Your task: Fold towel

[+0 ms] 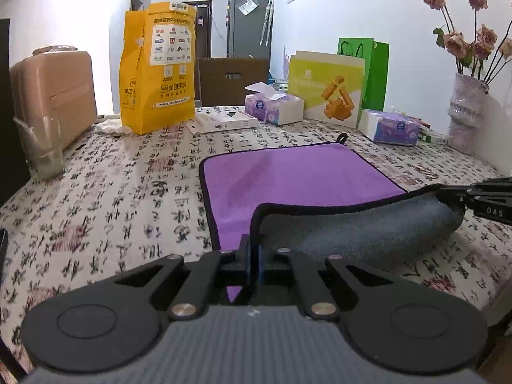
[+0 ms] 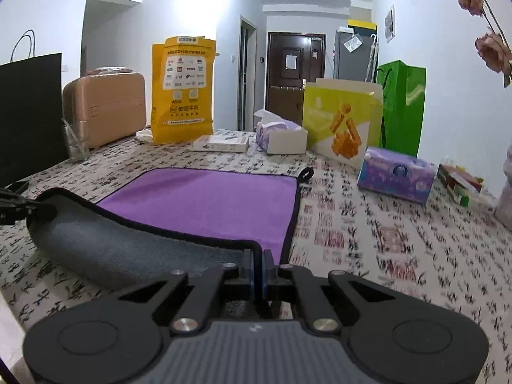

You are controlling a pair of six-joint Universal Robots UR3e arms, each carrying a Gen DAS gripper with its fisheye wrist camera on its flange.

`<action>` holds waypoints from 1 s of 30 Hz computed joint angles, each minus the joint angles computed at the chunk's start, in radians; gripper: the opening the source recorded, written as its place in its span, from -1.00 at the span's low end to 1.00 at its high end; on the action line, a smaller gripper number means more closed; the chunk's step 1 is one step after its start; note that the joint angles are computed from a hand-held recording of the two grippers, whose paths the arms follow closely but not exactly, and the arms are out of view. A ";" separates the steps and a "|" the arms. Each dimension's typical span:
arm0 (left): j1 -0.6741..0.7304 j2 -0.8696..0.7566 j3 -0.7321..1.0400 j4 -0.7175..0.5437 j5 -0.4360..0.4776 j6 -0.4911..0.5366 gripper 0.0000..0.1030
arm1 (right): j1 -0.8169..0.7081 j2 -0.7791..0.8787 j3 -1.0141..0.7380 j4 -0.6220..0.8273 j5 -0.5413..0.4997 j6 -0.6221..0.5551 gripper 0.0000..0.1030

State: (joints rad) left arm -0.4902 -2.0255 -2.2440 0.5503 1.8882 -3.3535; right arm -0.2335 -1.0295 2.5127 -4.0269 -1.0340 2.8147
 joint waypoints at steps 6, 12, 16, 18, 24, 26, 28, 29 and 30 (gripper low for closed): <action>0.036 -0.016 0.067 -0.053 -0.021 0.038 -0.91 | 0.053 0.014 -0.128 0.089 -0.053 0.016 -0.92; 0.098 -0.019 0.161 -0.126 -0.071 0.096 -0.91 | 0.091 0.036 -0.285 0.219 -0.087 0.009 -0.92; 0.152 -0.008 0.275 -0.293 -0.127 0.133 -0.91 | 0.113 0.062 -0.410 0.335 -0.105 -0.005 -0.92; 0.174 -0.020 0.328 -0.346 -0.149 0.148 -0.91 | 0.125 0.076 -0.475 0.386 -0.113 -0.021 -0.92; 0.236 -0.113 0.532 -0.462 -0.206 0.213 -0.90 | 0.139 0.141 -0.703 0.580 -0.116 -0.030 -0.92; 0.254 -0.153 0.610 -0.506 -0.228 0.232 -0.91 | 0.146 0.172 -0.785 0.640 -0.122 -0.029 -0.92; 0.272 -0.194 0.688 -0.546 -0.253 0.243 -0.91 | 0.154 0.212 -0.875 0.695 -0.134 -0.028 -0.92; 0.282 -0.217 0.731 -0.571 -0.265 0.245 -0.91 | 0.157 0.231 -0.921 0.726 -0.137 -0.026 -0.92; 0.290 -0.241 0.774 -0.594 -0.275 0.246 -0.91 | 0.160 0.255 -0.975 0.760 -0.142 -0.023 -0.92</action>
State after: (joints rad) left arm -0.2003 -2.2664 -1.4697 -0.0433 1.6132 -3.1079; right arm -0.0739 -0.7748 1.5372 -3.2673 -1.1755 2.7917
